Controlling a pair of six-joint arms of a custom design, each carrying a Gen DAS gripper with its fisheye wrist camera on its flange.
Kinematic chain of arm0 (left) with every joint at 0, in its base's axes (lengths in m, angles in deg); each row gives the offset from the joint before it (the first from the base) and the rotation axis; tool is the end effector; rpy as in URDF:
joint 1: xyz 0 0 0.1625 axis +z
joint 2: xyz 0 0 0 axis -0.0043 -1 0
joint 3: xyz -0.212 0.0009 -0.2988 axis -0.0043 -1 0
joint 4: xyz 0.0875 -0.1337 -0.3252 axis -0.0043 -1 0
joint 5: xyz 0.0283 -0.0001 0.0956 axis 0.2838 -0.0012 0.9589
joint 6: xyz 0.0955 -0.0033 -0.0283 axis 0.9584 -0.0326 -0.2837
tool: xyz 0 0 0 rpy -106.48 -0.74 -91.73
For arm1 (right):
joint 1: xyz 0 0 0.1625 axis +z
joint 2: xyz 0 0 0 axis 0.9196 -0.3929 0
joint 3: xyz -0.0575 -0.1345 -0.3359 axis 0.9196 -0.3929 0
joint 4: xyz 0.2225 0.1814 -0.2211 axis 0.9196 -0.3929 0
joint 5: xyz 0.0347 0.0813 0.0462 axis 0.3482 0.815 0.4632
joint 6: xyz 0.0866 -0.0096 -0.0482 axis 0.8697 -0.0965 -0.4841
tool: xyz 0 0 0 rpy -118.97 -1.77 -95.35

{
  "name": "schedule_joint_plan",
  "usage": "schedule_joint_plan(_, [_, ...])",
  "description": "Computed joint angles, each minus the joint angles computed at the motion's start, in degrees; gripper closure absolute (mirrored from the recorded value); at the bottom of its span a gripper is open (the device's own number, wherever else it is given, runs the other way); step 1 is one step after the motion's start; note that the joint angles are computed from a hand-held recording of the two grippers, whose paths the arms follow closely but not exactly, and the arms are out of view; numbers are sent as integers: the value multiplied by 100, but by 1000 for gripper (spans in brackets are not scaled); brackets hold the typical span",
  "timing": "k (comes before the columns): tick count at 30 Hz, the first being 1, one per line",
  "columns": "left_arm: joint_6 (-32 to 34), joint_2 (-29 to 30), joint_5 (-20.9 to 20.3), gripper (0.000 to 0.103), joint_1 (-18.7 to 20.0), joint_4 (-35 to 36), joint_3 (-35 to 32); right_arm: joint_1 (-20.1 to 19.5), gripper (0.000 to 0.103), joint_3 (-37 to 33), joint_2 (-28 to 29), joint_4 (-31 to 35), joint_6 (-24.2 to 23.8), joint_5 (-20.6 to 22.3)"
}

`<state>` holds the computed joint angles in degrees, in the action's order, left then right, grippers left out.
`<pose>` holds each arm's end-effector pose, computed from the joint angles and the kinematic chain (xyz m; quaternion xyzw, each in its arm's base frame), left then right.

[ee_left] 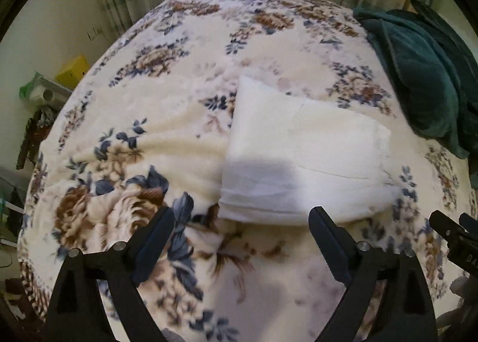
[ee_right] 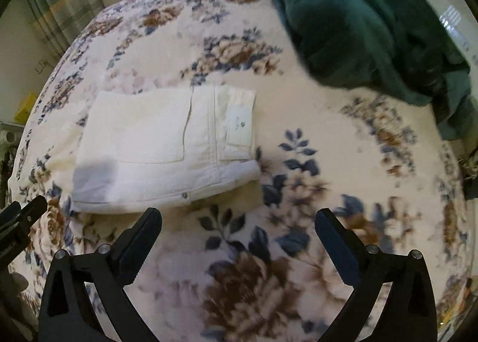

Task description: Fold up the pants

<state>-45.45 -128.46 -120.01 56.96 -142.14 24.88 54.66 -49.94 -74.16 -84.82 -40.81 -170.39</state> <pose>-0.1088 -0.5632 0.4397 -0.0615 0.8695 -0.2637 0.4130 0.4643 -0.6419 0.0598 0.1254 -0.9074 0.1687 0.3639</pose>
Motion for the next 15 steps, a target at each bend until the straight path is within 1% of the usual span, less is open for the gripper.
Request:
schedule_joint_plan(1, [-259, -39, 8, 11, -166, 346, -84, 85, 0, 351, -268, -26, 98, -33])
schedule_joint_plan(3, [-573, -40, 32, 11, -406, 775, -241, 262, 0, 905, -769, -149, 163, -92])
schedule_joint_plan(4, [-826, -85, 43, 11, -607, 1102, -337, 331, 0, 1008, -903, -118, 200, -144])
schedule_joint_plan(6, [-1197, -75, 70, 11, -889, 1602, -544, 518, 0, 1351, -1283, -138, 238, -254])
schedule_joint_plan(7, [-1547, -43, 92, 11, -1100, 2090, -757, 602, 0, 1496, -1449, -139, 263, -305])
schedule_joint_plan(8, [-1734, -15, 89, 11, -1217, 2363, -894, 707, 0, 1681, -1678, -157, 290, -326])
schedule_joint_plan(12, [-2804, 151, -2, 11, -1922, 3825, -1665, 1119, 0, 1991, -2341, 136, 491, -412])
schedule_joint_plan(13, [-3171, 243, -24, 11, -2178, 4349, -1973, 1209, 0, 1994, -2448, 255, 556, -433])
schedule_joint_plan(15, [-3651, 402, -74, 11, -2507, 5041, -2411, 1441, 0, 1928, -2686, 571, 673, -479])
